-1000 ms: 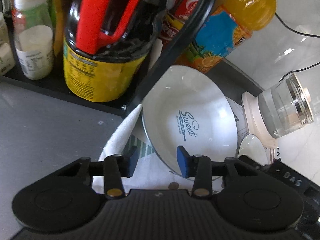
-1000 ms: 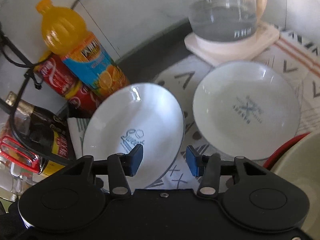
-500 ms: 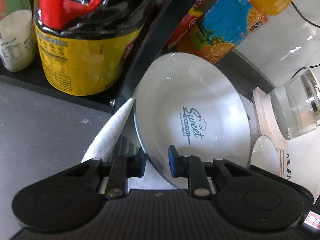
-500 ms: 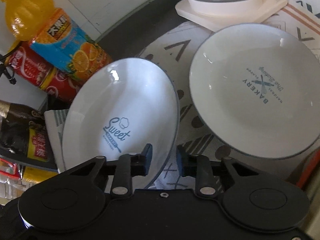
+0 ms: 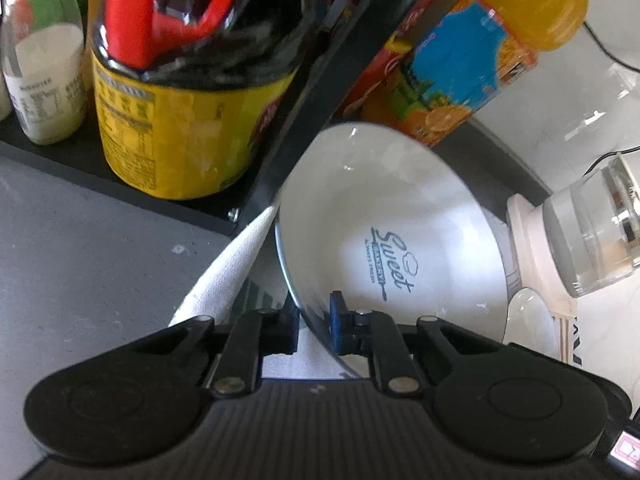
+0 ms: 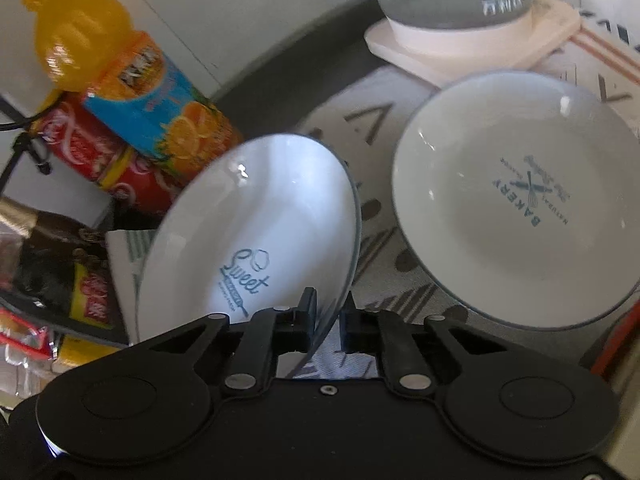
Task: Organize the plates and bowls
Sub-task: 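Lift the 'Sweet' plate with both grippers over the gold-rimmed plate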
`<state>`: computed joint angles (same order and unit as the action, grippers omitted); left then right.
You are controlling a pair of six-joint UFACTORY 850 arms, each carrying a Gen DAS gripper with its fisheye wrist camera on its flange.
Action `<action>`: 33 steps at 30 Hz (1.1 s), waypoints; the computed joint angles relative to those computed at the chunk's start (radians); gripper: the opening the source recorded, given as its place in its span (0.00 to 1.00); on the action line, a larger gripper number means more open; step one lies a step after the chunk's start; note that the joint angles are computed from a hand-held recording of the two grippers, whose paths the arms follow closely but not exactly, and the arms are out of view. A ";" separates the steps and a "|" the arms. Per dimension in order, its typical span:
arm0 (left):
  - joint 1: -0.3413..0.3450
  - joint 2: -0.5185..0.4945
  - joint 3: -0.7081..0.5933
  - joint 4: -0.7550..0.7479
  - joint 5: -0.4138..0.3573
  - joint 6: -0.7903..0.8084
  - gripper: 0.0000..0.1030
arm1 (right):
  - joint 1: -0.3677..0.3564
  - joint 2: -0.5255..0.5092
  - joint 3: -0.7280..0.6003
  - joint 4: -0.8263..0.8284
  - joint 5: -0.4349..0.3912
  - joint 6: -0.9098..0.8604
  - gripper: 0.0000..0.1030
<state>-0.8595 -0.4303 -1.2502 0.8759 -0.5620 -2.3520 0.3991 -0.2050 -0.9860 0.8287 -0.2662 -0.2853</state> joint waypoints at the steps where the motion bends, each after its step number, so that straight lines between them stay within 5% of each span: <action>1: -0.002 0.006 0.003 0.006 -0.002 -0.010 0.12 | -0.001 0.007 0.004 0.012 0.003 -0.013 0.12; 33: -0.216 0.091 0.005 -0.002 -0.251 -0.185 0.14 | -0.002 0.316 0.235 0.223 -0.002 -0.325 0.12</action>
<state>-1.0755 -0.3389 -1.2450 0.8743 -0.8133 -2.5372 0.3967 0.1106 -0.7515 1.0521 -0.2686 -0.6106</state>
